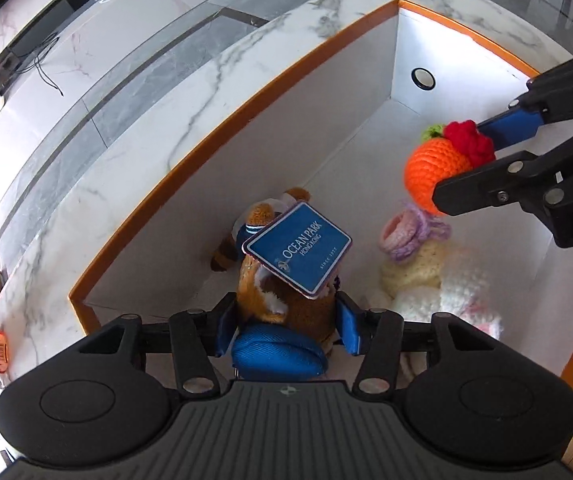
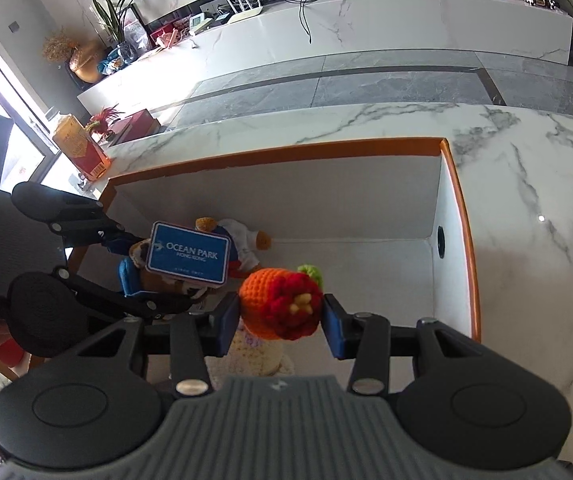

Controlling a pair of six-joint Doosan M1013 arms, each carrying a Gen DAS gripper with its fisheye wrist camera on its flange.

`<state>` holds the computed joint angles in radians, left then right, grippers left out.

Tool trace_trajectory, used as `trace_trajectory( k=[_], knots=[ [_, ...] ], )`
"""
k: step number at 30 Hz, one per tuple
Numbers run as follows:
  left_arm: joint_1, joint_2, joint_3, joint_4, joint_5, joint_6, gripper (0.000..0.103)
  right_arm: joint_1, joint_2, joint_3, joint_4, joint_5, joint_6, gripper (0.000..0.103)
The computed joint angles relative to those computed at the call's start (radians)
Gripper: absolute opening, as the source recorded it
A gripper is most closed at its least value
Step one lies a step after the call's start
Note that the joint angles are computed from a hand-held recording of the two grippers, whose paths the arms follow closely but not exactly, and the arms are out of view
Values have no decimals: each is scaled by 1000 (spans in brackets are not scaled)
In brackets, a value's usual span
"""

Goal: Organize objects
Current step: 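Carry the bear and orange fruit over the box and lower them in, then open both tools to drop the bear and fruit into the box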

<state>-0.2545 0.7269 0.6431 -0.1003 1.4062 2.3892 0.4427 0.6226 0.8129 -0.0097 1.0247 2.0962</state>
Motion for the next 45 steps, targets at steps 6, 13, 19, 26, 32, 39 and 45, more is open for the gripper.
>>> trace_trajectory(
  k=[6, 13, 19, 26, 32, 39, 45],
  knots=[
    [6, -49, 73, 27, -116, -30, 71, 2, 0, 3, -4, 5, 10, 46],
    [-17, -69, 118, 177, -208, -88, 51, 9, 1, -18, -1, -8, 0, 46],
    [-19, -89, 157, 207, -267, -119, 50, 10, 26, -68, 68, -16, -53, 46],
    [17, -131, 184, 78, -320, -201, 54, 14, 95, -179, 140, 66, -121, 46],
    [39, -158, 211, -17, -341, -237, 52, 21, 143, -246, 154, 137, -126, 47],
    [56, -174, 232, -62, -353, -310, 52, 28, 183, -306, 121, 198, -103, 49],
    [75, -188, 253, -107, -362, -366, 52, 32, 185, -314, 107, 208, -102, 49]
  ],
)
